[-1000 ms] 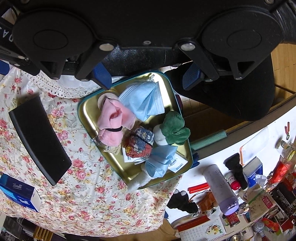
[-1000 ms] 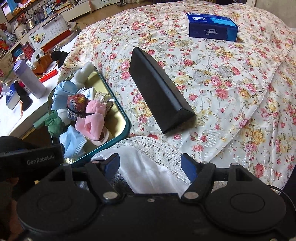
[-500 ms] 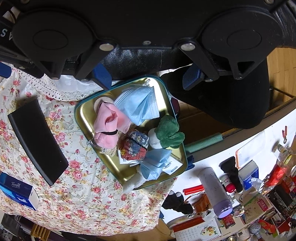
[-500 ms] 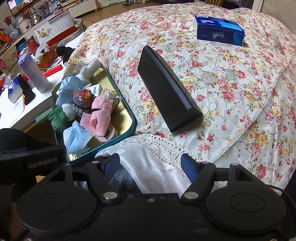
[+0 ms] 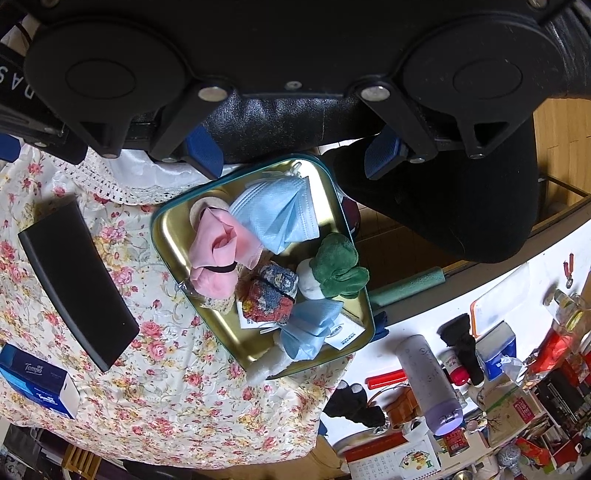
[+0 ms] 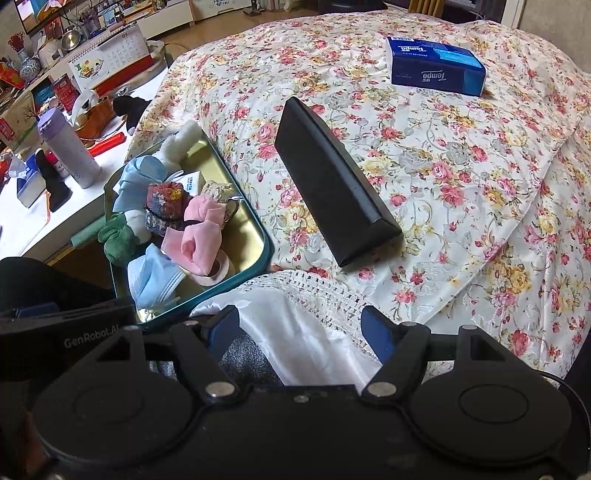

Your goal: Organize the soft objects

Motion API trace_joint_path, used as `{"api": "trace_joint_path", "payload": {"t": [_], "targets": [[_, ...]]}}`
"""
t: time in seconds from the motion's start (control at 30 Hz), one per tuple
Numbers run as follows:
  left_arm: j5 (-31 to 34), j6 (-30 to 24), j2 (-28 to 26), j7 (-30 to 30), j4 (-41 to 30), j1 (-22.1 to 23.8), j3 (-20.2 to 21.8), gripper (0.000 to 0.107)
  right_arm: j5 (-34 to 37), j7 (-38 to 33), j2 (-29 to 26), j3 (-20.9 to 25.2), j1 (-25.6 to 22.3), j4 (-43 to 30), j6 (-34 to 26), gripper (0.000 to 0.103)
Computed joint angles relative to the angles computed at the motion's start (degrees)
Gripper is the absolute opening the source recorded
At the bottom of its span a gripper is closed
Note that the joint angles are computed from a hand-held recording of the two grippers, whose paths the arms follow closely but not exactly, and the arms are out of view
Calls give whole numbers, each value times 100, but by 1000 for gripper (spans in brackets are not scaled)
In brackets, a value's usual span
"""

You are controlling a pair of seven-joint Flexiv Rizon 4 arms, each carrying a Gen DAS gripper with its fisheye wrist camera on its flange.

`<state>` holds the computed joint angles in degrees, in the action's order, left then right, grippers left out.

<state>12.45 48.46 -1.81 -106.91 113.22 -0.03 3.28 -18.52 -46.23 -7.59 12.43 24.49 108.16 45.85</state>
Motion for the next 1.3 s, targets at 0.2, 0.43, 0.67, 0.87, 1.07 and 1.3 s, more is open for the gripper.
{"api": "trace_joint_path", "payload": {"t": [0.2, 0.43, 0.67, 0.87, 1.07, 1.3], "targets": [[-123, -7, -2, 71, 17, 10, -1, 81, 7, -14, 5, 0, 1, -2, -21, 71], [-147, 3, 4, 80, 52, 6, -3, 81, 8, -15, 10, -2, -6, 14, -21, 71], [-166, 16, 16, 64, 72, 16, 4, 81, -10, -29, 10, 6, 6, 26, -13, 71], [-173, 19, 28, 59, 88, 24, 3, 81, -21, -47, 17, 9, 12, 32, -11, 71], [-168, 21, 32, 52, 95, 25, 0, 81, -20, -46, 21, 10, 14, 33, -13, 71], [-145, 8, 36, 33, 100, 20, -5, 81, -23, -39, 20, 11, 18, 33, -11, 71]]}}
